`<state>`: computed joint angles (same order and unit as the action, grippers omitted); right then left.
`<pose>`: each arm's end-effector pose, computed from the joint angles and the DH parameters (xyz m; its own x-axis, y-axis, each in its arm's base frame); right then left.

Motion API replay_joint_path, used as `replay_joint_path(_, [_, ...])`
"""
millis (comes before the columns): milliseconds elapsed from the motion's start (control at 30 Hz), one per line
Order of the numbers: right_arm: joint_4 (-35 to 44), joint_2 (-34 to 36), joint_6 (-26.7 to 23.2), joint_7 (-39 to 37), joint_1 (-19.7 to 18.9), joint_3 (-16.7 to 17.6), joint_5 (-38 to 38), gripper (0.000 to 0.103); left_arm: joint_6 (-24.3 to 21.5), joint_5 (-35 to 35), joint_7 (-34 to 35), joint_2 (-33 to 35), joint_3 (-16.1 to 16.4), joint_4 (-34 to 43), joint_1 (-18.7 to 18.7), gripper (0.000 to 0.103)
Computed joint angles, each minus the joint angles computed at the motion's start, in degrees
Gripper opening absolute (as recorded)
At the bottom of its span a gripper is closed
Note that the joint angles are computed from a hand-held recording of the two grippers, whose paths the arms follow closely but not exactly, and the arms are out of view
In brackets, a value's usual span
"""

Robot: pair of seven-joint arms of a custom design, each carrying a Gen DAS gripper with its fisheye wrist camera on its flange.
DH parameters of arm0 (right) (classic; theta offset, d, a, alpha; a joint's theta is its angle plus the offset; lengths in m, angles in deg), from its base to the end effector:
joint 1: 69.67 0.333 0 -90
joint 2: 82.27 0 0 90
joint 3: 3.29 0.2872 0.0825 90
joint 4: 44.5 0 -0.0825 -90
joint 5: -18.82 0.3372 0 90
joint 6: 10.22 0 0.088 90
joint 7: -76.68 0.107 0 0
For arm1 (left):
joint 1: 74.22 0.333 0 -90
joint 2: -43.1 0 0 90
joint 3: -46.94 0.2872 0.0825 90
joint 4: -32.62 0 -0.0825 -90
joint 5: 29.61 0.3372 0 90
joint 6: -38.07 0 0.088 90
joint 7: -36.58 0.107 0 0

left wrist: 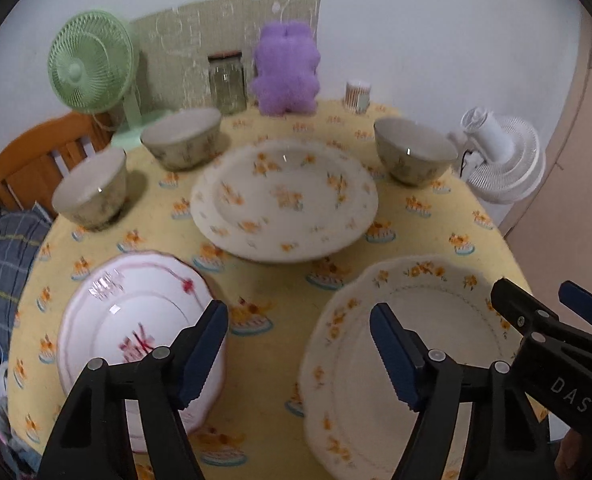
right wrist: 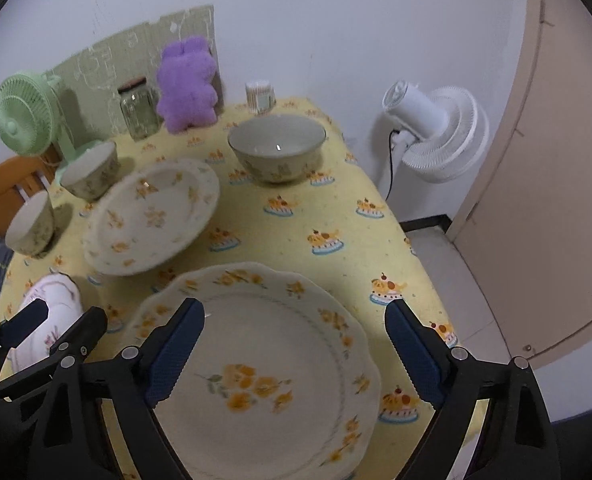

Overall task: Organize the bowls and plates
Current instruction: 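Close the right gripper on the rim of the orange-flower plate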

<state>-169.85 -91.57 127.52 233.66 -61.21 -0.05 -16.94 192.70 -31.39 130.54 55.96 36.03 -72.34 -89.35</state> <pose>0.4864 0.0977 0.4900 -0.5395 -0.8419 -0.0128 -0.6795 0.4443 -0.5838 0.5570 -0.2609 0.4795 -0.4710 -0.8817 0.0280 -0.7111 0.3607 -0.6036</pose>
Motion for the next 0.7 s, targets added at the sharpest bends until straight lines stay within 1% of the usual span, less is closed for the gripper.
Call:
replay_joint_path(33, [-0.34,0.17,0.32,-1.32,-0.03,-0.45,0.95,0.088,-0.67,1.95,-1.96,0.29,0.56,0.17,-1.01,0.068])
replay_joint_path(100, [-1.34,0.52,1.45,-3.95,-0.22,-1.40,3.55,0.087,-1.48,4.30,-4.34,0.77,0.94,0.34,-2.12,0.065])
replay_joint_path(300, [-3.77,1.49,3.55,-8.09,-1.25,-2.59,8.57,0.085,-5.82,7.12,-8.52,3.45,1.10,2.64,-3.64,0.065])
replay_joint_path(400, [-4.19,2.21,3.96,-9.90,-1.44,-2.83,10.88,0.081,-7.64,7.89,-9.48,4.63,1.10,3.68,-4.13,0.065])
replay_joint_path(433, [-4.15,2.45,3.72,-10.35,-1.50,-2.85,11.44,0.080,-7.63,8.81,-10.27,4.74,1.41,3.65,-4.51,0.065])
replay_joint_path(467, [-3.92,2.81,2.88,-10.45,-1.50,-2.72,11.76,0.076,-7.55,9.45,-10.87,4.78,1.57,3.57,-4.73,0.065])
replay_joint_path(533, [-4.20,3.04,2.95,-11.11,-1.32,-2.70,12.98,0.069,-7.56,10.38,-11.59,4.97,1.72,3.50,-4.98,0.065])
replay_joint_path(567, [-4.38,3.14,3.10,-11.80,-1.21,-2.77,13.99,0.069,-7.82,10.49,-11.67,5.12,1.68,3.61,-4.95,0.064])
replay_joint_path(700, [-4.57,3.18,2.60,-11.12,-1.28,-2.52,13.32,0.067,-9.73,10.52,-11.64,5.97,1.52,4.61,-4.85,0.065])
